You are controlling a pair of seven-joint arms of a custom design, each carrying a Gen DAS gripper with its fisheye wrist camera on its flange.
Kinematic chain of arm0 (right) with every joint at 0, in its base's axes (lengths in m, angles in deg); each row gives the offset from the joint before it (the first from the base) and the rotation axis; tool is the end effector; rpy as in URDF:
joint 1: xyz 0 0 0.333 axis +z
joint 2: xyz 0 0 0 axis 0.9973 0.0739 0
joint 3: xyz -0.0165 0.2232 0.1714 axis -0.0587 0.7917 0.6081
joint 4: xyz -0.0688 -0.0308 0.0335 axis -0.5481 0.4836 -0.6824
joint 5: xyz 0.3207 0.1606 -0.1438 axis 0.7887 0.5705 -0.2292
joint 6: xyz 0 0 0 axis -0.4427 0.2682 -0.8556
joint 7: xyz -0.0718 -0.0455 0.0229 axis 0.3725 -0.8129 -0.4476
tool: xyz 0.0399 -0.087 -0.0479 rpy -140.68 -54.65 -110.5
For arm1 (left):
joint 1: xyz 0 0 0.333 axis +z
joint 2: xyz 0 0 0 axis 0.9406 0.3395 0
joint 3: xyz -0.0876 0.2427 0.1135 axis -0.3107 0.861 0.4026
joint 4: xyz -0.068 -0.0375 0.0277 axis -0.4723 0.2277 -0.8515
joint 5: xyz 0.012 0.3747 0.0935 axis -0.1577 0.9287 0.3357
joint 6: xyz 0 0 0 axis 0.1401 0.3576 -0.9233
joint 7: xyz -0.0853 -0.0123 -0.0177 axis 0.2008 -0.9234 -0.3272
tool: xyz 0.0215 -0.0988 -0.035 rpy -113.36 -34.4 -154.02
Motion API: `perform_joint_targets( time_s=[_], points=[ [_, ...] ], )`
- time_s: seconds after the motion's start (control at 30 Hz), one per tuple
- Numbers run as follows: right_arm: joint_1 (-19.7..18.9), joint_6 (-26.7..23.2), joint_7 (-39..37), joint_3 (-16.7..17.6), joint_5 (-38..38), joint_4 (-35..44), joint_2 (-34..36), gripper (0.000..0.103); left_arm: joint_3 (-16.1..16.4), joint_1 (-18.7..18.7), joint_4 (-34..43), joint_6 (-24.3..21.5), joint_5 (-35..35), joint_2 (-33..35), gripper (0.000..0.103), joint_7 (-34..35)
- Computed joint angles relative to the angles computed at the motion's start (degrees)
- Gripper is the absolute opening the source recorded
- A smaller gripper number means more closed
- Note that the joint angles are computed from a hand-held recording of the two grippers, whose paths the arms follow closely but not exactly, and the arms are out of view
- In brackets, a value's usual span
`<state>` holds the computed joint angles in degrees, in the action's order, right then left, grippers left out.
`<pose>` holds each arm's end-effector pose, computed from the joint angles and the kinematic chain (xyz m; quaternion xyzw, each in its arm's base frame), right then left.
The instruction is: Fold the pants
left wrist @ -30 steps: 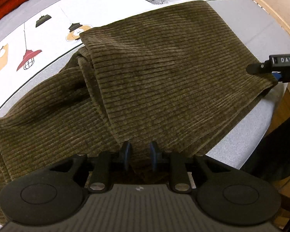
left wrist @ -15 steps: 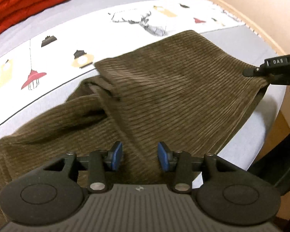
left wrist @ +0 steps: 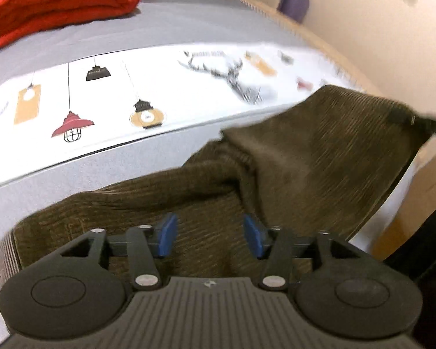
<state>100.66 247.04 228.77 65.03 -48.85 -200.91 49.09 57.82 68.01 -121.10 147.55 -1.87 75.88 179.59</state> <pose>0.4962 0.2345 0.4294 -0.5644 0.7023 -0.2841 0.3279 0.6059 -0.1265 0.4162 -0.5048 0.7995 -0.3233 0.0379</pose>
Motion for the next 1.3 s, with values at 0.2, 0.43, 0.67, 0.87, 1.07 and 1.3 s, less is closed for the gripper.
perform_joint_targets(
  time_s=[0.2,0.43,0.67,0.87,1.07,1.3],
  points=[
    [9.3,-1.0,-11.2,5.0,-13.0,11.8,7.3,0.021,1.1,6.9,4.2,-15.1,-23.5,0.7,0.091,3.9],
    [18.3,-3.0,-21.2,4.6,-10.4,18.8,16.6,0.021,2.8,7.1,6.7,-15.8,-19.0,3.0,0.092,-6.5],
    [20.9,-6.5,-21.3,0.8,-0.9,20.4,17.8,0.021,2.5,10.7,7.9,-13.7,-22.8,4.7,0.085,-17.3],
    [23.0,-7.0,-20.8,0.0,-2.7,20.4,17.9,0.021,1.0,11.0,10.6,-21.8,-22.9,6.5,0.09,-12.8],
    [23.7,-7.5,-21.5,0.5,-3.5,19.7,17.1,0.021,0.8,7.3,12.0,-18.1,-14.2,7.5,0.035,-13.3],
    [18.0,7.5,-30.0,1.8,15.2,16.9,16.3,0.037,1.6,7.3,5.6,-6.3,-12.2,2.2,0.017,-4.5]
  ],
)
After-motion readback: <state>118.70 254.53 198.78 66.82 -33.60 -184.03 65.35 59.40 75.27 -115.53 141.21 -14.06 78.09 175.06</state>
